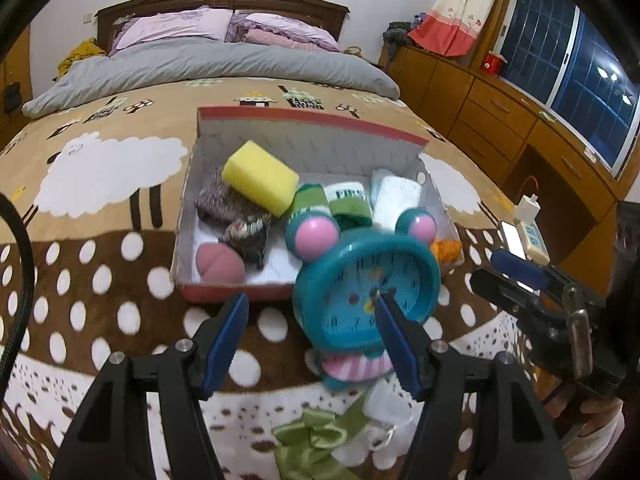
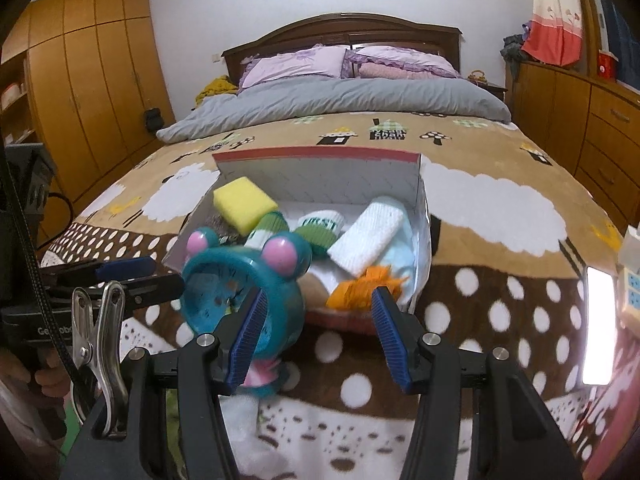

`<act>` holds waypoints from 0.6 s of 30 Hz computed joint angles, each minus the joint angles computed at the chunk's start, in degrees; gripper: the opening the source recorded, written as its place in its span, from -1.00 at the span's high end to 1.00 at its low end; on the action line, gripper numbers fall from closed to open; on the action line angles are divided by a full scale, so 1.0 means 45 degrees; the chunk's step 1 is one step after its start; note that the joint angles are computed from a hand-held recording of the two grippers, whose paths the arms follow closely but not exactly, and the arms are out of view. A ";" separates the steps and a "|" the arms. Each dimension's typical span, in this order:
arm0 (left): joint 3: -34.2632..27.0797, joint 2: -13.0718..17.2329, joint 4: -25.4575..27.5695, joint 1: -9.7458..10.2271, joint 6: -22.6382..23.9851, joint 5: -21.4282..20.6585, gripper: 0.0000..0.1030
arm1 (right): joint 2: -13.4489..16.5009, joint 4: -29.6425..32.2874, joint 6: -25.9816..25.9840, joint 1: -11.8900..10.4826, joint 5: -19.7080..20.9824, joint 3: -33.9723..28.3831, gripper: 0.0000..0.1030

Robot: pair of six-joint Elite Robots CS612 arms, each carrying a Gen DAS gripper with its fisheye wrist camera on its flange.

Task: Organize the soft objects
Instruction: 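Withdraw both tools from the shoebox toward the green ribbon and white pouch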

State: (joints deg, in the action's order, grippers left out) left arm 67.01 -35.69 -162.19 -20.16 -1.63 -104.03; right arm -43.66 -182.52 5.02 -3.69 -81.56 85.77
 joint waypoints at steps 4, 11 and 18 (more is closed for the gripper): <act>0.0772 -0.0253 -0.0568 -0.0052 -0.0089 0.0267 -0.35 | -0.0108 -0.0264 0.0261 0.0033 0.0099 0.0394 -0.08; 0.1536 -0.0513 -0.0938 -0.0094 0.0026 0.0631 -0.35 | -0.0262 -0.0353 0.0487 0.0116 0.0182 0.0988 -0.08; 0.2128 -0.0707 -0.1017 -0.0099 0.0129 0.0567 -0.35 | -0.0408 -0.0555 0.0716 0.0159 0.0093 0.1448 -0.08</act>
State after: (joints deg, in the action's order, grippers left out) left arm 76.59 -38.88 -166.77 -20.61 -1.05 -101.48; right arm -45.49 -185.02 8.24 -2.98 -81.14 92.29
